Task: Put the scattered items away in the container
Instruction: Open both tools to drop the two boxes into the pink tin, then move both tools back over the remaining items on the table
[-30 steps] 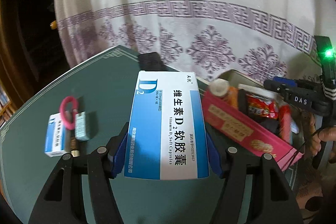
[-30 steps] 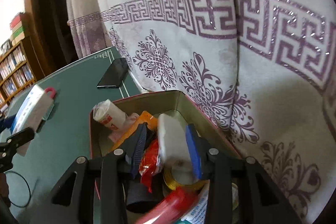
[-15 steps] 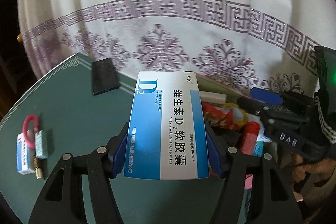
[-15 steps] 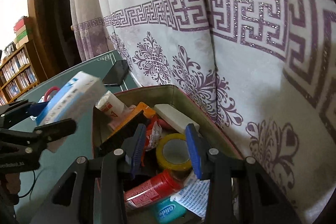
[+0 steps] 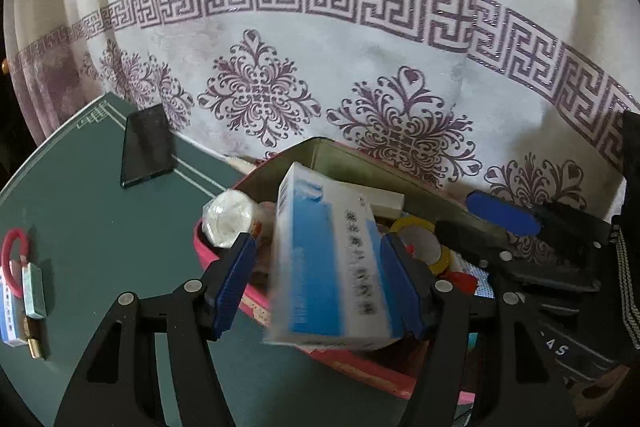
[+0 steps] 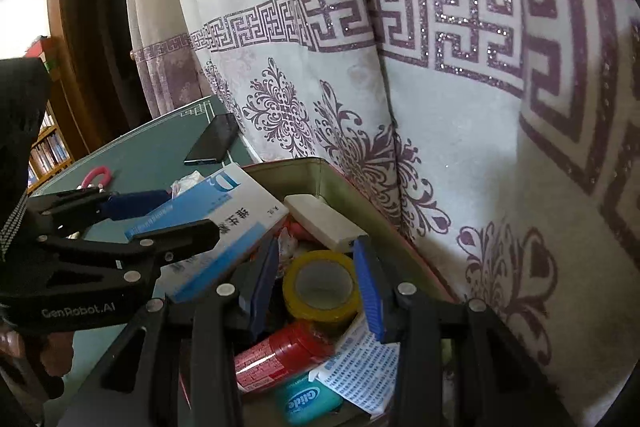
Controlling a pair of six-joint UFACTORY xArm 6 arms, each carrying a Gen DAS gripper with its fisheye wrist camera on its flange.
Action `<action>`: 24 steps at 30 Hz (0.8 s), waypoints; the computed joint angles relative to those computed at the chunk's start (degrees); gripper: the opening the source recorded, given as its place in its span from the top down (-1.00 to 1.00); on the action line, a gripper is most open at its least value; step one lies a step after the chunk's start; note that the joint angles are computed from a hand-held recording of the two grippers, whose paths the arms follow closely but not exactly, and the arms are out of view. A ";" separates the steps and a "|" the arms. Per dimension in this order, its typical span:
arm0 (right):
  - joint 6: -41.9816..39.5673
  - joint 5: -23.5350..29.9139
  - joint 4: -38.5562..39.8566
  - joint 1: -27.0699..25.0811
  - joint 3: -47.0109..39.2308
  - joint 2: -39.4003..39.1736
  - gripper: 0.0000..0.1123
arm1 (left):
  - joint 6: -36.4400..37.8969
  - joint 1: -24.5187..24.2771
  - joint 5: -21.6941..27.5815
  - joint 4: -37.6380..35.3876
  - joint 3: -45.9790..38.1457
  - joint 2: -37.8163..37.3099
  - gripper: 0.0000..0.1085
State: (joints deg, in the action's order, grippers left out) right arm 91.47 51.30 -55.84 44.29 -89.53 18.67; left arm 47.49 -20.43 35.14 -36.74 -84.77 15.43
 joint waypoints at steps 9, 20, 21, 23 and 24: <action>-1.96 -2.55 -0.18 0.77 -2.22 1.74 -0.11 | 3.01 2.51 -4.51 -3.45 5.39 -4.47 -0.26; -15.61 -4.29 4.17 1.75 -14.32 10.50 -0.36 | -0.23 8.27 -6.24 -4.61 8.52 -7.05 -0.26; -16.85 -4.02 5.22 1.63 -15.30 11.19 -0.36 | -0.48 8.80 -6.34 -4.73 8.68 -7.09 -0.26; -19.08 -3.03 7.75 1.13 -17.13 12.42 -0.36 | -1.02 9.83 -6.35 -4.99 8.79 -7.01 -0.26; -19.96 -2.53 9.08 0.77 -17.61 12.74 -0.36 | -1.29 10.40 -6.31 -5.17 8.78 -6.91 -0.26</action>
